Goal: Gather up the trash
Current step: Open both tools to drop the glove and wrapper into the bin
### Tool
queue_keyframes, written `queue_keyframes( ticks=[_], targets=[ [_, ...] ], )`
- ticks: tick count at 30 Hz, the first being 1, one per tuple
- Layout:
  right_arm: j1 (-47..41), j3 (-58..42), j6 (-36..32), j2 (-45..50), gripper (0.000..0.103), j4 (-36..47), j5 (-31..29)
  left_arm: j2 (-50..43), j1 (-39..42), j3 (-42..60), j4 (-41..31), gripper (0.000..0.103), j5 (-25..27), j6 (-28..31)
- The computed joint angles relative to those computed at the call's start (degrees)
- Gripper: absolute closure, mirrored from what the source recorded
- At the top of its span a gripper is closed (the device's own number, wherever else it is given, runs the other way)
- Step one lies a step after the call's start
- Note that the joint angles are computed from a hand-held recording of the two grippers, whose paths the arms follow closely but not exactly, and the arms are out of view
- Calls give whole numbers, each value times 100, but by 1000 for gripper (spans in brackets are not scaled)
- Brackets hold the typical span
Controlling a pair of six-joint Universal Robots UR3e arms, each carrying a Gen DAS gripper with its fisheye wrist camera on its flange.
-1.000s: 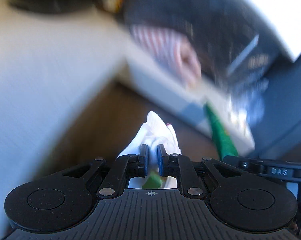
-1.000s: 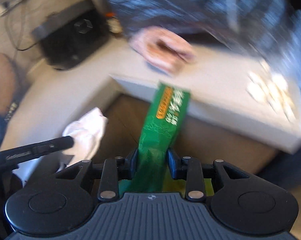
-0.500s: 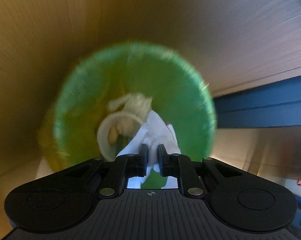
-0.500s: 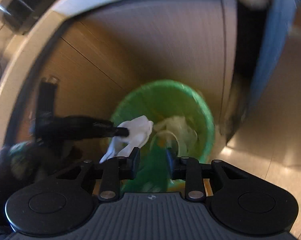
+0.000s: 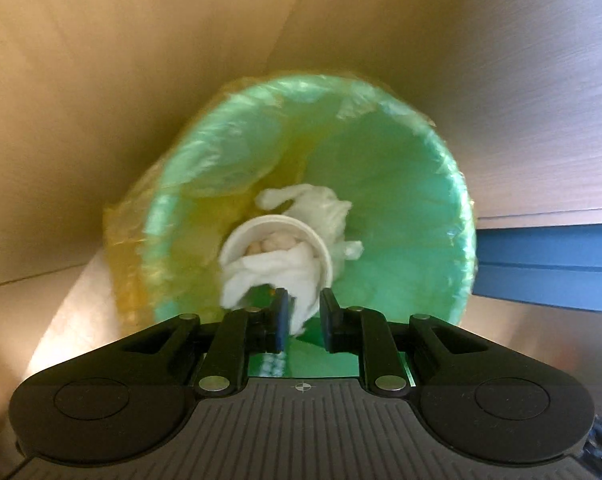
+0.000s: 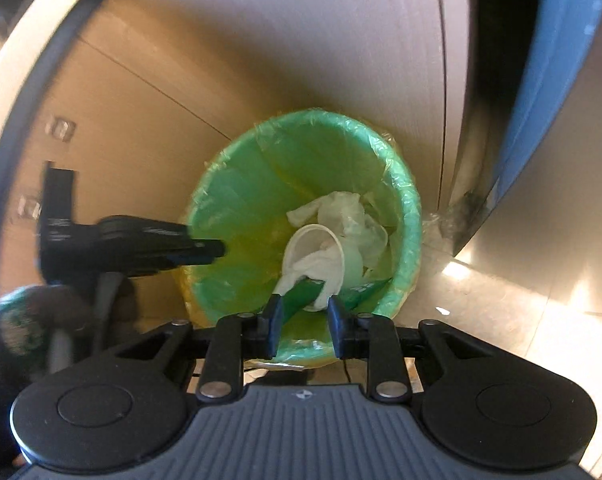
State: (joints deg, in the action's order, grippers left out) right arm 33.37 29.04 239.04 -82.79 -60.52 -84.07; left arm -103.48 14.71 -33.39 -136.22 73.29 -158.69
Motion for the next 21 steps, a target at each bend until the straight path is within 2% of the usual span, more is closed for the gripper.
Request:
queue_keyframes(
  ticks=[3,7,13,17,21],
  targets=[
    [-199,698,-107,-203,78,-129,264,26,221,382,-365,84,-100,173],
    [-825,2603,287,-1100,77,-954,1068,22,330,1014,-824,84,-137,503],
    [-1044,4002,930,-1200,77,-1948,1366,-182,136,1679,-993,84,251,358],
    [-899,4164,925,-561,77,-2257,1294,29,-26,1323,-449,84,517,408],
    [-743,4139,638,-133,78,-2436,998,-271,68,2100,-833,84,379,589]
  ],
)
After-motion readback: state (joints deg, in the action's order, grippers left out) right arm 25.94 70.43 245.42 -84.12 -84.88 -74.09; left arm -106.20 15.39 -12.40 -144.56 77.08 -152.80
